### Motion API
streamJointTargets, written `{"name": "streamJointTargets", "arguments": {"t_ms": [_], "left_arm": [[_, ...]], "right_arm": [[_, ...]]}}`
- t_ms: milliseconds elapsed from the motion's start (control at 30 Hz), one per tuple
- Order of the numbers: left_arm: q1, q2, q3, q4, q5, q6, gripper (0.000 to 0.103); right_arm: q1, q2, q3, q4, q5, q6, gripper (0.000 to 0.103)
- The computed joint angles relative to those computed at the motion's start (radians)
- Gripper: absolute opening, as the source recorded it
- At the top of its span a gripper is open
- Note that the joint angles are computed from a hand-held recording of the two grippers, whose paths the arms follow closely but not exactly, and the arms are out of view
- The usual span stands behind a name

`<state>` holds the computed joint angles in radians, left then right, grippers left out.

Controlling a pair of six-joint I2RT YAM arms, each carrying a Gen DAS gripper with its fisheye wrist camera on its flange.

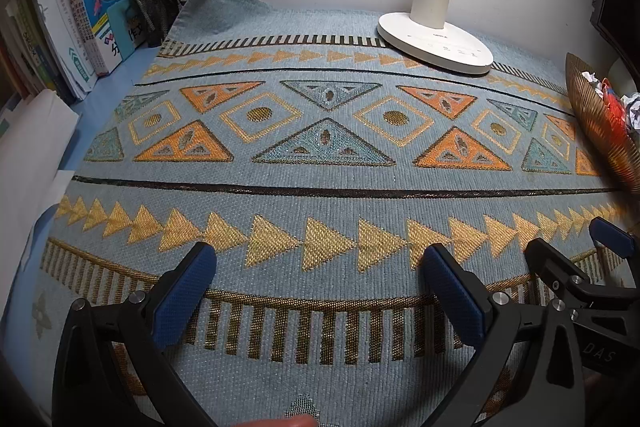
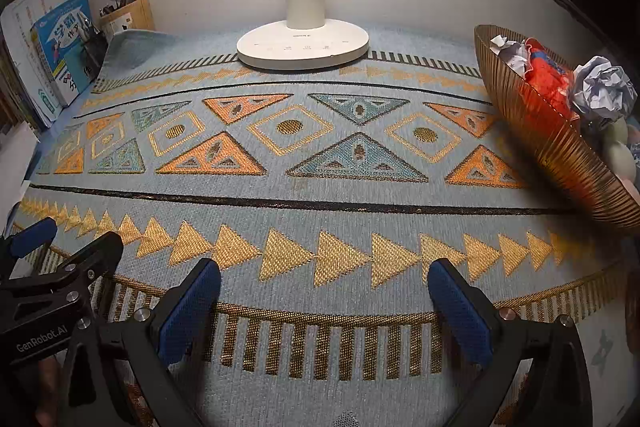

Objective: Organize objects

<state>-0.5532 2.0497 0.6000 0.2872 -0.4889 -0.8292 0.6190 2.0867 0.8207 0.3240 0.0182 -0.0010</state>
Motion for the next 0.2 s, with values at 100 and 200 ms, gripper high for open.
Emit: {"name": "streamJointTargets", "arguments": {"t_ms": [100,200], "left_arm": [[-0.001,0.002,0.001,0.001,0.000,-0.001,0.103],[0.002,0.003,0.001,0.005,0.002,0.003,0.103]], "right_arm": [[0.001,0.000,0.000,0.000,0.000,0.000,0.103],[0.001,0.000,0.000,0.000,0.000,0.001,0.103]]}}
